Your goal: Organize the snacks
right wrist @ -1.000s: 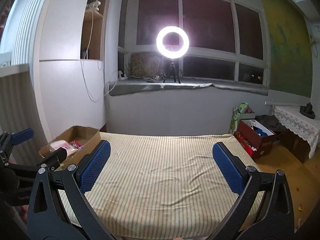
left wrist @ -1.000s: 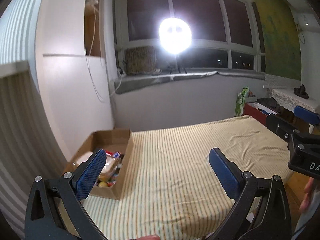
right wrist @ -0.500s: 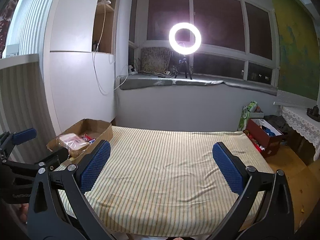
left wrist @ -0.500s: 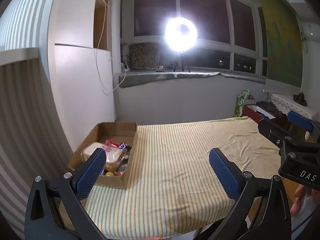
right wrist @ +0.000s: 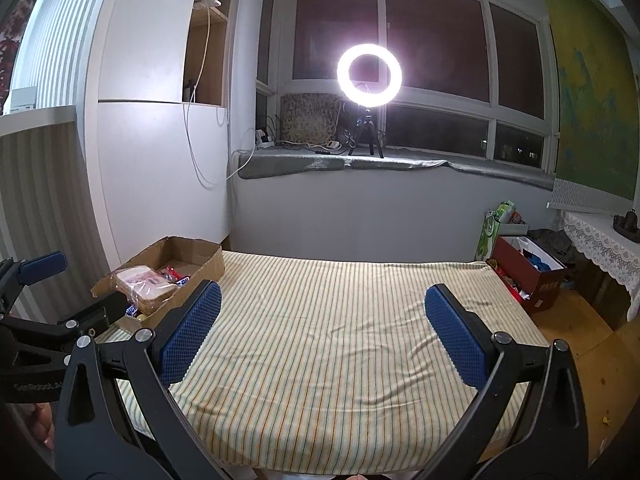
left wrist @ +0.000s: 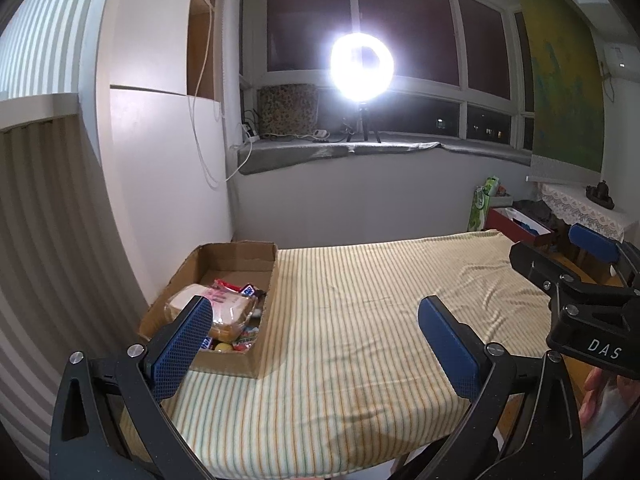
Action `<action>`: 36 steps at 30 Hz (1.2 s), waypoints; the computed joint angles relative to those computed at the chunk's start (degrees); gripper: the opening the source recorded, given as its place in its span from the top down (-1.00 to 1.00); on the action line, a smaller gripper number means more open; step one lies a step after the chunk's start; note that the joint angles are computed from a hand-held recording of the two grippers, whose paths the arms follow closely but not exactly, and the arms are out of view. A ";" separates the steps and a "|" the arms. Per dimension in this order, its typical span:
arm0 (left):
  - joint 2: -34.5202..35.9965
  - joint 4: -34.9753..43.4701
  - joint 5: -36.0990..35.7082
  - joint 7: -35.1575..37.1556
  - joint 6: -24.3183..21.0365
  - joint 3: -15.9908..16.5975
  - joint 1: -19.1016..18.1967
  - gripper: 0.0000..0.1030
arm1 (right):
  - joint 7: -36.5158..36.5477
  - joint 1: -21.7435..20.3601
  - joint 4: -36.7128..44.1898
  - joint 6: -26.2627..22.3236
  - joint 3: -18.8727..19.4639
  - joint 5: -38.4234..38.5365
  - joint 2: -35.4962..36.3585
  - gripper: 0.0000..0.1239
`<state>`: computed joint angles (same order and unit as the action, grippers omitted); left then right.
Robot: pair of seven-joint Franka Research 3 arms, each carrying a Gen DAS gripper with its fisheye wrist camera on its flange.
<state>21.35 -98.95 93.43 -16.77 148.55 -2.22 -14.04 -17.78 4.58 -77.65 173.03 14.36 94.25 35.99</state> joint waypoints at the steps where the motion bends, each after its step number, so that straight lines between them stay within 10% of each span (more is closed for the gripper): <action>1: -0.03 -0.02 0.02 0.04 -0.10 0.00 -0.05 -0.99 | 0.03 0.04 0.05 0.04 -0.03 -0.03 0.03 -0.66; 36: -0.37 -0.37 -0.61 0.50 -0.17 -0.04 0.01 -0.99 | -0.87 0.90 -0.57 -0.05 -1.09 1.84 -0.65 -0.66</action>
<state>20.98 -99.32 92.82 -16.27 148.39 -2.26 -14.03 -18.65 5.49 -78.22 172.98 13.27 96.08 35.34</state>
